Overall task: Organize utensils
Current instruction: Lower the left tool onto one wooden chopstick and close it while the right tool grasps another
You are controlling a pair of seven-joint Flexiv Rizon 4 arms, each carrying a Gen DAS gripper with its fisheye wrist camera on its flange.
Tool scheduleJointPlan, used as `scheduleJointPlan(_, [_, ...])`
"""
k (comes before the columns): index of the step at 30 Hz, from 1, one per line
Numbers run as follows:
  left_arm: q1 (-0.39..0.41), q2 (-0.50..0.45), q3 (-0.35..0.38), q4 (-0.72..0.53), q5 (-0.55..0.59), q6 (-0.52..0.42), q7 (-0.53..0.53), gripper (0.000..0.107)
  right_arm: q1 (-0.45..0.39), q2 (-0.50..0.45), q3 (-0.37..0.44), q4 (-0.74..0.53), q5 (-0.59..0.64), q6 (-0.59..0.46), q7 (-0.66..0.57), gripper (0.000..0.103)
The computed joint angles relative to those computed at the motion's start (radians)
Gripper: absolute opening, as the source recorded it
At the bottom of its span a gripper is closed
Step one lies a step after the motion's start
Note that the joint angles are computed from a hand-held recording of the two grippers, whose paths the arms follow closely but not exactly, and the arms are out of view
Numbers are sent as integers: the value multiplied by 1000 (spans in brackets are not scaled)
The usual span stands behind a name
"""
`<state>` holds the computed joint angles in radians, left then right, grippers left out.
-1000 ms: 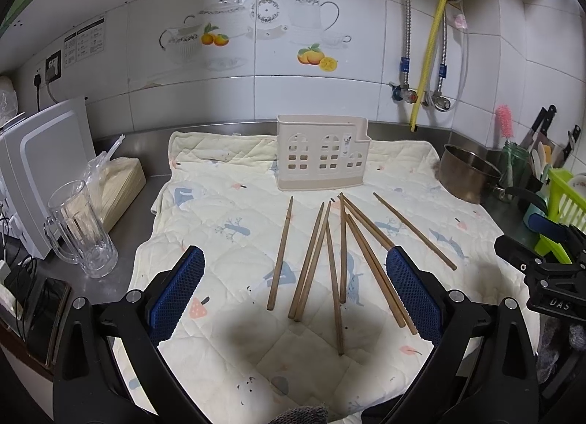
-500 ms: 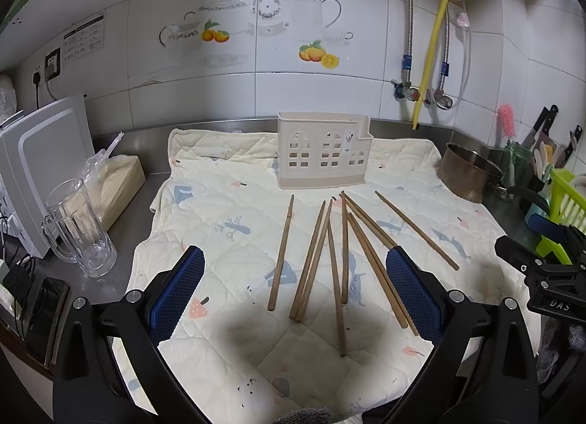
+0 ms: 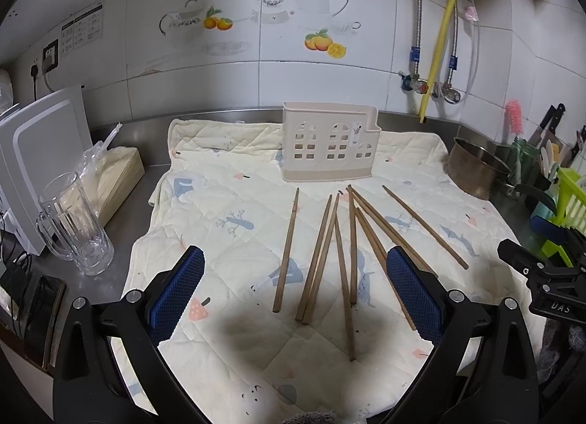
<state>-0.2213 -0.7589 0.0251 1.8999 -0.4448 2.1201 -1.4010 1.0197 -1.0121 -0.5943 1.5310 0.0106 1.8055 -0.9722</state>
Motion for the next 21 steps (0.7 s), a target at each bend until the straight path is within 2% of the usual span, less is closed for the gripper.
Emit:
scheduleJointPlan(10, [15, -29, 16, -43, 2, -69, 21, 96, -54, -26, 39, -59, -55, -44, 12, 96])
scheduleJointPlan(15, [82, -47, -26, -76, 52, -146, 3, 74, -97, -36, 72, -84, -101, -81, 33, 94])
scheduleJointPlan(18, [119, -65, -53, -103, 86, -192, -13, 66, -136, -40, 109, -105, -136, -109, 52, 83])
scheduleJointPlan(21, [153, -83, -79, -127, 126, -226, -25, 56, -169, -47, 136, -125, -172, -133, 81, 78])
